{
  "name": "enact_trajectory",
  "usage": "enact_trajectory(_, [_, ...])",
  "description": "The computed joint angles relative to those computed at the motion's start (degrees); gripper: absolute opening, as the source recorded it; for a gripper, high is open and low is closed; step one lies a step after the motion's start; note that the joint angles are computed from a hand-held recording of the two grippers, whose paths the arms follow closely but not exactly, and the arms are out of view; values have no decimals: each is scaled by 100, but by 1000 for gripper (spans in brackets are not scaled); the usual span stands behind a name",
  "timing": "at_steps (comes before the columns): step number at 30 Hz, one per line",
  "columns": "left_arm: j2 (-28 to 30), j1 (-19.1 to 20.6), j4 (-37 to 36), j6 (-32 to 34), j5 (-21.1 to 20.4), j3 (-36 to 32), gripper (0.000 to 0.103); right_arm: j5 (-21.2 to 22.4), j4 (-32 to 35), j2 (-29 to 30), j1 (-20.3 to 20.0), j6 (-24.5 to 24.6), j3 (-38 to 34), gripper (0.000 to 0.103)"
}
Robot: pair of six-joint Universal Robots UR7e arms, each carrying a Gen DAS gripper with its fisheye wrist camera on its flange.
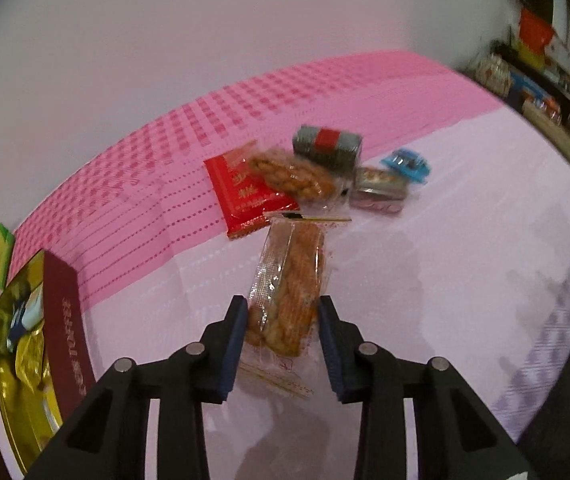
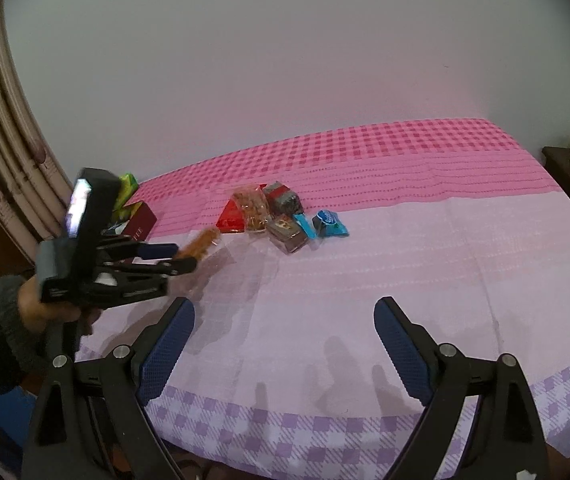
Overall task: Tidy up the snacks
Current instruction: 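Carry the pastry bag over the tin and release it inside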
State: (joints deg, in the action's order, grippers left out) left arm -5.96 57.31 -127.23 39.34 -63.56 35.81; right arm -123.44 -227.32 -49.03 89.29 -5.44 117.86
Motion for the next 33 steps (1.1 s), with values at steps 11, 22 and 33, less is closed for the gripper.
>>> enact_trajectory(11, [-662, 92, -541, -494, -186, 397, 36, -33, 186, 43, 1, 100, -41, 90])
enact_trajectory(22, [-896, 321, -832, -883, 181, -330, 36, -43, 358, 98, -33, 166, -74, 90])
enact_trajectory(33, [-1030, 669, -905, -1070, 608, -696, 36, -62, 747, 198, -107, 278, -186, 90])
